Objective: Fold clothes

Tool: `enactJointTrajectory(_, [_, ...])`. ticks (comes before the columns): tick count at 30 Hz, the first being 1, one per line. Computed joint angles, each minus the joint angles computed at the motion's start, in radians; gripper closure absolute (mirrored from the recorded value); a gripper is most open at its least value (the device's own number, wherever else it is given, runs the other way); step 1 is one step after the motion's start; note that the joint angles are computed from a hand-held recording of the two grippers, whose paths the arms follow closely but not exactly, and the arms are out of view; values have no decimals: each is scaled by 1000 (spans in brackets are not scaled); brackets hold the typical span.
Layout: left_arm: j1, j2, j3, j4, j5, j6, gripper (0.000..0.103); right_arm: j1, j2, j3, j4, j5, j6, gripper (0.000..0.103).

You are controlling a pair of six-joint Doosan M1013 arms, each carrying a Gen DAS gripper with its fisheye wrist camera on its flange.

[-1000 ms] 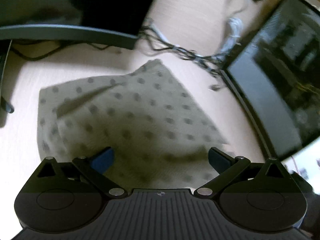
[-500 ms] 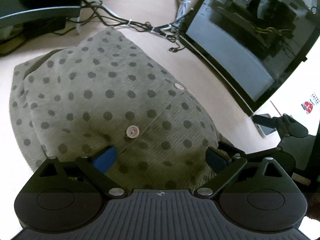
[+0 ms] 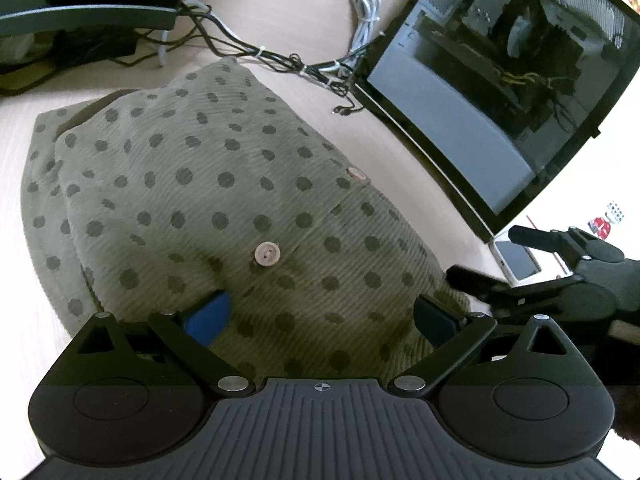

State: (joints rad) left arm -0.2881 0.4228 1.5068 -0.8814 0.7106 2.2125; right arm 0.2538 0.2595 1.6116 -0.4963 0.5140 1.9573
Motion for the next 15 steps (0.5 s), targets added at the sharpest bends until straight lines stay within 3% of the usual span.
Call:
enactJointTrajectory(1, [0,1,-1,-6,1,-4,0,-2,-1,1,40,-7,-59,0])
enactJointTrajectory(4, [-11,7,-11,15,-16,-31,0,17,14,19,-26,3,-158,0])
enactJointTrajectory(6, [-19,11,-18,34,-29,-51,0,27,-2,75,-204,-87,-45,0])
enactJointTrajectory(8, [-26,21,-32,34,-34,-70,0,33,-12,93,-265,-95,7,0])
enactJointTrajectory(12, [-40,48,-68,15,-38,-110,0,3,-30,104,-68,-114,-135,0])
enactJointTrajectory(15, [-58,36,-65,104,-60,-197,0,-33,-36,102,168,-116,-329,0])
